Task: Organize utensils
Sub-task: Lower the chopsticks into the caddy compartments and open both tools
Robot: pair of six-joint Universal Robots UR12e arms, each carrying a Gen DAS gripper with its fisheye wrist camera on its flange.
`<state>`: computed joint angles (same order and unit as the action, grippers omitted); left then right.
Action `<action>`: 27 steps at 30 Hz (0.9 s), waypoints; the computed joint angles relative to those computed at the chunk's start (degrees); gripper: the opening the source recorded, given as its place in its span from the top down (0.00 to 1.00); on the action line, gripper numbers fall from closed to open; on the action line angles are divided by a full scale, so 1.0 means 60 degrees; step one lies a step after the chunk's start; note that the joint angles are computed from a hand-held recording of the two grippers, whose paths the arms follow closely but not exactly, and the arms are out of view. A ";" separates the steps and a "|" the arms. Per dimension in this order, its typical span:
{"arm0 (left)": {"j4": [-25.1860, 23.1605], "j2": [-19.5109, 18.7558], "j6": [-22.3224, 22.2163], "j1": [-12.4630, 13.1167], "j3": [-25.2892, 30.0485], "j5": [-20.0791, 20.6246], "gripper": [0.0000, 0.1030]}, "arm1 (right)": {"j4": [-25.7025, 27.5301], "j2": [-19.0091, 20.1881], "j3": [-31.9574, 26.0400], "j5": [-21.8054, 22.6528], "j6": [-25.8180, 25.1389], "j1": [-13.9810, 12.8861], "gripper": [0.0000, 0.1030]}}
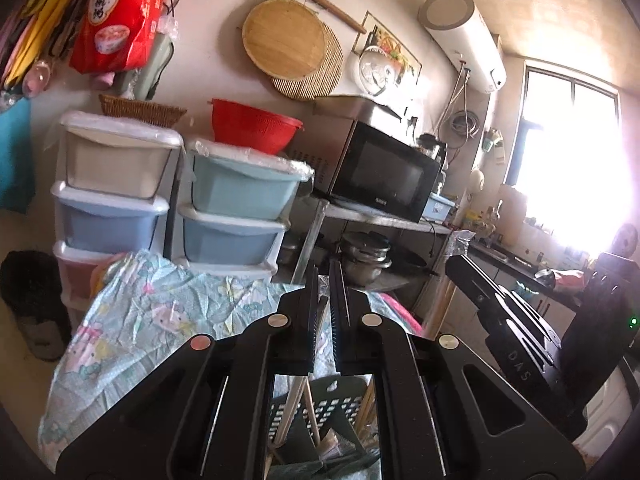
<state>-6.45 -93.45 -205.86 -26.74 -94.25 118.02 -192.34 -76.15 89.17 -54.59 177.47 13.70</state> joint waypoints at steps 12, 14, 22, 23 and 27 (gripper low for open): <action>-0.0219 -0.0085 -0.0169 -0.0079 -0.0327 -0.0024 0.97 | -0.0063 0.0061 0.0419 -0.0101 0.0203 0.0008 0.96; -0.0268 -0.0081 -0.0218 -0.0080 -0.0367 -0.0013 0.97 | -0.0001 0.0052 0.0470 -0.0138 0.0242 0.0010 0.96; -0.1007 0.0032 -0.0654 -0.0037 -0.0475 -0.0045 0.97 | 0.0898 0.0003 0.0562 -0.0352 0.0269 0.0035 0.96; -0.1207 0.0062 -0.0792 -0.0029 -0.0473 -0.0053 0.97 | 0.1100 -0.0023 0.0576 -0.0388 0.0244 0.0037 0.95; -0.1593 0.0168 -0.1006 -0.0019 -0.0533 -0.0089 0.96 | 0.1546 -0.0122 0.0648 -0.0538 0.0118 0.0022 0.95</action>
<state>-16.01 -92.44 -211.90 -26.86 -97.45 117.48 -183.07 -76.88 93.06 -57.82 178.18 13.84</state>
